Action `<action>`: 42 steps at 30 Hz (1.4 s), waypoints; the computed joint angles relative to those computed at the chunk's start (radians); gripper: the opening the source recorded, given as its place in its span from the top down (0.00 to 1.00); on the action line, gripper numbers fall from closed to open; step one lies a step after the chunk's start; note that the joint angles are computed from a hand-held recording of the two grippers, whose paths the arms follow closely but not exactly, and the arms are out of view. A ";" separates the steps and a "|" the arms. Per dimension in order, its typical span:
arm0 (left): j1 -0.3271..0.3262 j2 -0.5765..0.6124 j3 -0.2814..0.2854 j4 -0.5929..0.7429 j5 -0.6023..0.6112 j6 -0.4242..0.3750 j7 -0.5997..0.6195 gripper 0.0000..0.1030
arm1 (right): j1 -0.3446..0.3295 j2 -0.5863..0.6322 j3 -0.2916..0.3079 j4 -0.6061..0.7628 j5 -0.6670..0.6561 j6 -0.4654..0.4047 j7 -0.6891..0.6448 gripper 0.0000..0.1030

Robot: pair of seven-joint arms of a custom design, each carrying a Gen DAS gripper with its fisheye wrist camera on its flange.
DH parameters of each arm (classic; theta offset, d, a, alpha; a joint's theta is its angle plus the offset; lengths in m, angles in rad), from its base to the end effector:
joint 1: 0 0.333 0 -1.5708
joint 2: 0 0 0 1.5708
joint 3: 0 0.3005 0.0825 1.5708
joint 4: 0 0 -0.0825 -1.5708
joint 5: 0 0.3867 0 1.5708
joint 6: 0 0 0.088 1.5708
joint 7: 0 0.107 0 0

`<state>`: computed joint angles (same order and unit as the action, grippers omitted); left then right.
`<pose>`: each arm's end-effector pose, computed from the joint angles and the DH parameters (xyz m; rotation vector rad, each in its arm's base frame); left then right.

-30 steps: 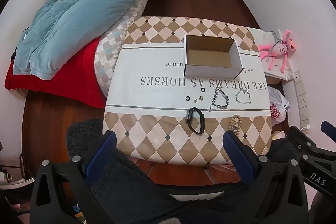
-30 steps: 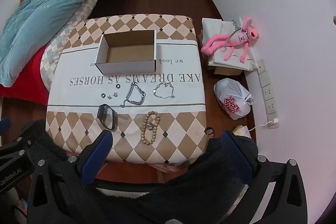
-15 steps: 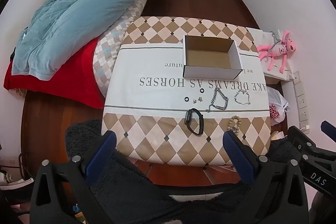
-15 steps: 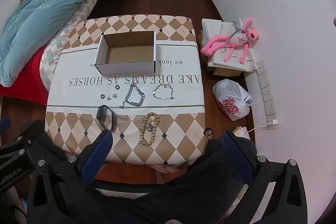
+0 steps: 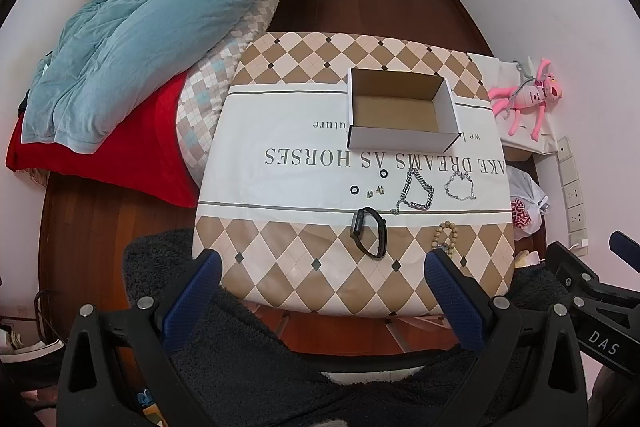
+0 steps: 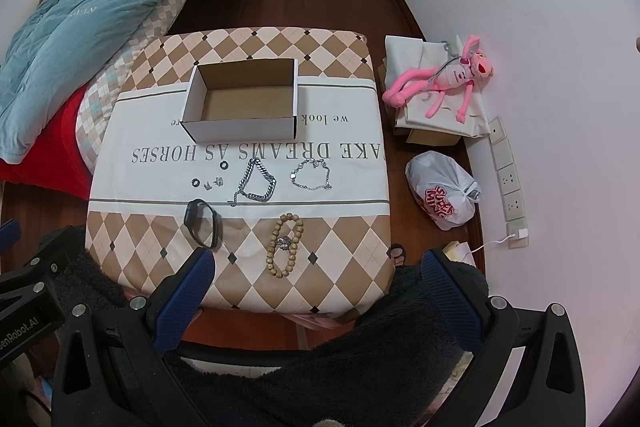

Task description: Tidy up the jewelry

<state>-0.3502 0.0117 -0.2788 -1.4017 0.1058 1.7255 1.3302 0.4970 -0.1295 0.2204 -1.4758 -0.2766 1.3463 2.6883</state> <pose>0.4684 -0.3273 0.7005 -1.6247 2.4185 -0.3791 0.3849 0.3037 0.7050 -1.6147 2.6124 -0.4574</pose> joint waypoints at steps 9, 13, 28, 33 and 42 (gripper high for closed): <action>-0.005 0.009 -0.002 0.016 0.002 -0.006 -0.003 0.00 | -0.001 -0.002 0.000 0.002 -0.002 -0.005 -0.003 0.00; -0.015 0.016 -0.006 0.028 0.007 -0.012 -0.015 0.00 | -0.001 -0.002 0.000 0.004 -0.001 -0.007 -0.004 0.00; -0.016 0.029 -0.001 0.060 -0.001 -0.030 -0.008 0.00 | -0.002 -0.007 0.000 -0.002 -0.003 -0.002 -0.004 0.00; -0.020 0.034 0.001 0.070 -0.001 -0.032 -0.009 0.00 | -0.007 -0.007 -0.003 0.003 -0.005 -0.005 -0.010 0.00; -0.021 0.038 0.003 0.075 -0.001 -0.033 -0.009 0.00 | -0.007 -0.001 -0.002 0.012 -0.010 -0.009 -0.013 0.00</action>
<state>-0.3716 0.0498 -0.2761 -1.3265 0.1045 1.6926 1.3215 0.4904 -0.1309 0.2188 -1.4636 -0.2867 1.3374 2.6750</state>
